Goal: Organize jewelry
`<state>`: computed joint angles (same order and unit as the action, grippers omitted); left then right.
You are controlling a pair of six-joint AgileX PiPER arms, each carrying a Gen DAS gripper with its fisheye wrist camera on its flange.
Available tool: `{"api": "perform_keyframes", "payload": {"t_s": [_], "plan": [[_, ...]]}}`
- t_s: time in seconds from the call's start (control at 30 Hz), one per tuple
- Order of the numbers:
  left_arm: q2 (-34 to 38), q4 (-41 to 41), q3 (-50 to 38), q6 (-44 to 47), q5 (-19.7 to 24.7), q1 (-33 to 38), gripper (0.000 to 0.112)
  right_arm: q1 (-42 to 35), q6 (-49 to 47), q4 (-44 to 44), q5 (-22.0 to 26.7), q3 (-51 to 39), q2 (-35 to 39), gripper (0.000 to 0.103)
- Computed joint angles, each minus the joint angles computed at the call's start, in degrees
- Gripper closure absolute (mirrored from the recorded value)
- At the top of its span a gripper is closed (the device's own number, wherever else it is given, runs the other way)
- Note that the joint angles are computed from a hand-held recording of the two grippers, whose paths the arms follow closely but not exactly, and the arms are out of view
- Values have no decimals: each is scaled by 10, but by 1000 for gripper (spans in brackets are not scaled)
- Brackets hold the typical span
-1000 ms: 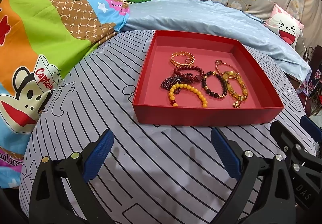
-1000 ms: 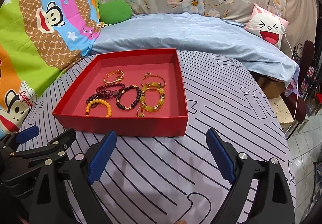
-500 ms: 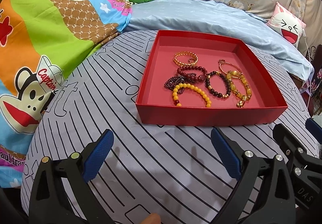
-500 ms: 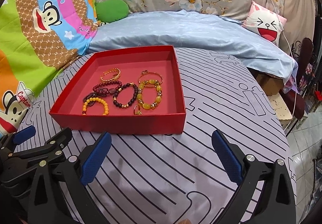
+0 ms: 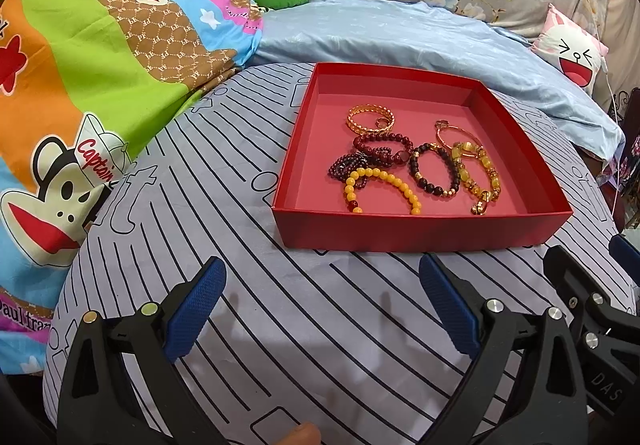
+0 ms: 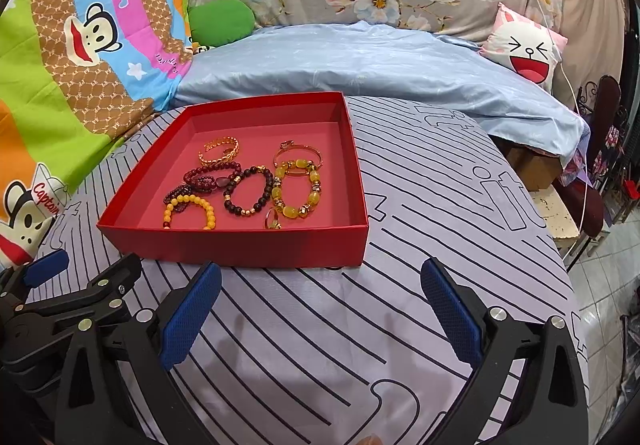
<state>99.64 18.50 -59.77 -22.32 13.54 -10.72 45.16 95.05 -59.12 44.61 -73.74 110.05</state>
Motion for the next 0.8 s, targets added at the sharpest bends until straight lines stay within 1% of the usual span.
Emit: {"api": "perform_keyframes", "payload": {"t_s": [0.1,0.4,0.8], "plan": [[-1,-10,1,9,0,2,20,0,1,1,-1,-1,0,7],[-5,18,4,-17,0,0,20,0,4,3,-3,0,0,7],[-4,30,1,-29,4,0,20,-2,4,6,-4,1,2,7]]}}
